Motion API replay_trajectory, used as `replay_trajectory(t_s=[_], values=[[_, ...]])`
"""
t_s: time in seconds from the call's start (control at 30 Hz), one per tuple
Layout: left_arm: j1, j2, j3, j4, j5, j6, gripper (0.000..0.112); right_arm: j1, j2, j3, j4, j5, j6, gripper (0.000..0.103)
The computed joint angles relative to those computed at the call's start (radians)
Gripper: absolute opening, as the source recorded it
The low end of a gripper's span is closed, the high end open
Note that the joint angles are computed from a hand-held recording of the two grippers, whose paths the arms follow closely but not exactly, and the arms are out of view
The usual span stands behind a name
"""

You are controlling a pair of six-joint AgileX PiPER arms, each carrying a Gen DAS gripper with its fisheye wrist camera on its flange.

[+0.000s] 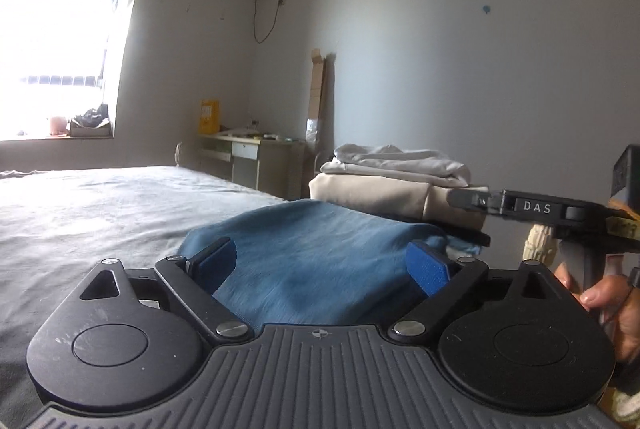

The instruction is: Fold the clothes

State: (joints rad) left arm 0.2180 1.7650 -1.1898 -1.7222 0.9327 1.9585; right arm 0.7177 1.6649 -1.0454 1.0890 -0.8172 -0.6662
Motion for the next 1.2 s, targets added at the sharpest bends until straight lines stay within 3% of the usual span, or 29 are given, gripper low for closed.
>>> replay_trajectory(t_s=[0.13, 0.17, 0.2, 0.27, 0.43, 0.57, 0.67, 0.77, 0.97, 1.07, 1.2], values=[[-0.092, 0.116, -0.13, 0.126, -0.165, -0.169, 0.092, -0.037, 0.086, -0.101, 0.1, 0.067, -0.157, 0.04], [-0.093, 0.143, -0.142, 0.132, -0.166, -0.182, 0.094, -0.057, 0.11, -0.119, 0.144, 0.107, -0.199, 0.039], [-0.084, 0.162, -0.136, 0.104, -0.138, -0.156, 0.094, -0.068, 0.135, -0.12, 0.163, 0.124, -0.215, 0.039], [-0.082, 0.158, -0.114, 0.073, -0.132, -0.114, 0.095, -0.056, 0.161, -0.095, 0.139, 0.078, -0.223, 0.039], [-0.072, 0.159, -0.118, 0.09, -0.128, -0.128, 0.099, -0.001, 0.089, -0.111, 0.186, 0.007, -0.313, 0.038], [-0.062, 0.155, -0.113, 0.1, -0.119, -0.133, 0.099, -0.011, 0.084, -0.118, 0.18, -0.005, -0.297, 0.038], [-0.064, 0.156, -0.115, 0.107, -0.114, -0.13, 0.099, -0.063, 0.127, -0.118, 0.231, 0.089, -0.264, 0.038], [-0.069, 0.136, -0.092, 0.086, -0.119, -0.058, 0.099, -0.06, 0.151, -0.07, 0.153, 0.044, -0.138, 0.039], [0.012, 0.105, -0.129, 0.063, 0.03, -0.022, 0.098, -0.049, 0.151, -0.094, 0.197, 0.04, -0.186, 0.04], [-0.019, 0.16, -0.301, 0.164, 0.006, -0.206, 0.099, -0.046, 0.157, -0.088, 0.178, 0.023, -0.16, 0.04], [-0.105, 0.337, -0.665, 0.465, -0.064, -0.587, 0.098, -0.047, 0.169, -0.099, 0.166, 0.016, -0.155, 0.04]])
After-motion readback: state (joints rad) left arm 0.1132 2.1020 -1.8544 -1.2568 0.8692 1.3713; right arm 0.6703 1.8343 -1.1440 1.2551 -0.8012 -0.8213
